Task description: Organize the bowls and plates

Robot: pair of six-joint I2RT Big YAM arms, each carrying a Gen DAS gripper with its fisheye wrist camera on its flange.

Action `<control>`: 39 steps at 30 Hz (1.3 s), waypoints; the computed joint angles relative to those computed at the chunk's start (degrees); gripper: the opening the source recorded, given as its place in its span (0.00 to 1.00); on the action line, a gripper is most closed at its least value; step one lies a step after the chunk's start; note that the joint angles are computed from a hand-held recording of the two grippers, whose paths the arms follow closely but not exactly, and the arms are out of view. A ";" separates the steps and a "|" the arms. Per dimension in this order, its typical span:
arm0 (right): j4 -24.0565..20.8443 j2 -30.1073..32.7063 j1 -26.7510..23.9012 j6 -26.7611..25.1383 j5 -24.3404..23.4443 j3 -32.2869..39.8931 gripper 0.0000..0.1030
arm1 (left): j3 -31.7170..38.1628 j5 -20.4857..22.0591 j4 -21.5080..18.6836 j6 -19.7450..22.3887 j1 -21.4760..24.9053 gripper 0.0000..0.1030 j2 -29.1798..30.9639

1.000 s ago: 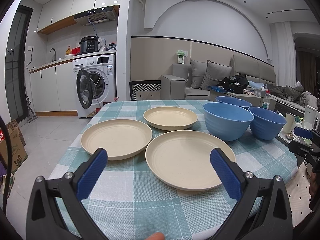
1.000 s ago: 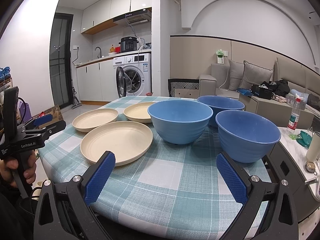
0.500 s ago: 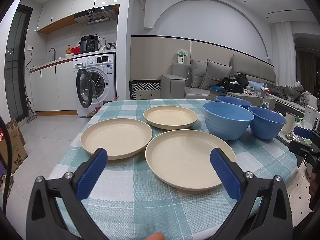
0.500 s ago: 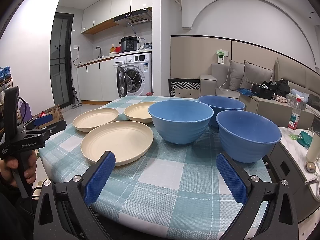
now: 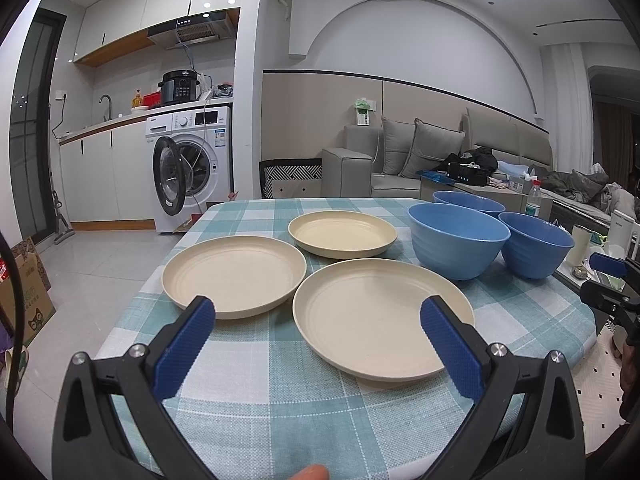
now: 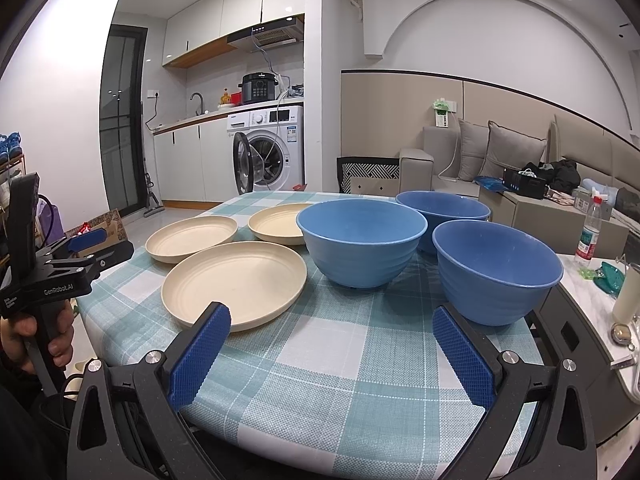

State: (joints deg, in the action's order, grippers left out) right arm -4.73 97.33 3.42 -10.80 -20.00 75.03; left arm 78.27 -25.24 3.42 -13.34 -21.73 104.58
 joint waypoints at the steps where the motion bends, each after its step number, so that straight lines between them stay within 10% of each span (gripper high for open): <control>1: -0.15 0.01 -0.01 0.00 -0.07 0.06 1.00 | -0.01 -0.03 0.07 -0.01 0.05 1.00 -0.02; 39: -7.38 4.06 0.39 0.69 -2.95 11.74 1.00 | 3.65 -1.86 -3.78 -0.04 2.39 1.00 0.13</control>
State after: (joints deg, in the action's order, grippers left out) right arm -12.10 101.39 3.81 -10.11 -22.95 86.77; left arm 81.92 -27.10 -0.36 -13.38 -19.34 104.71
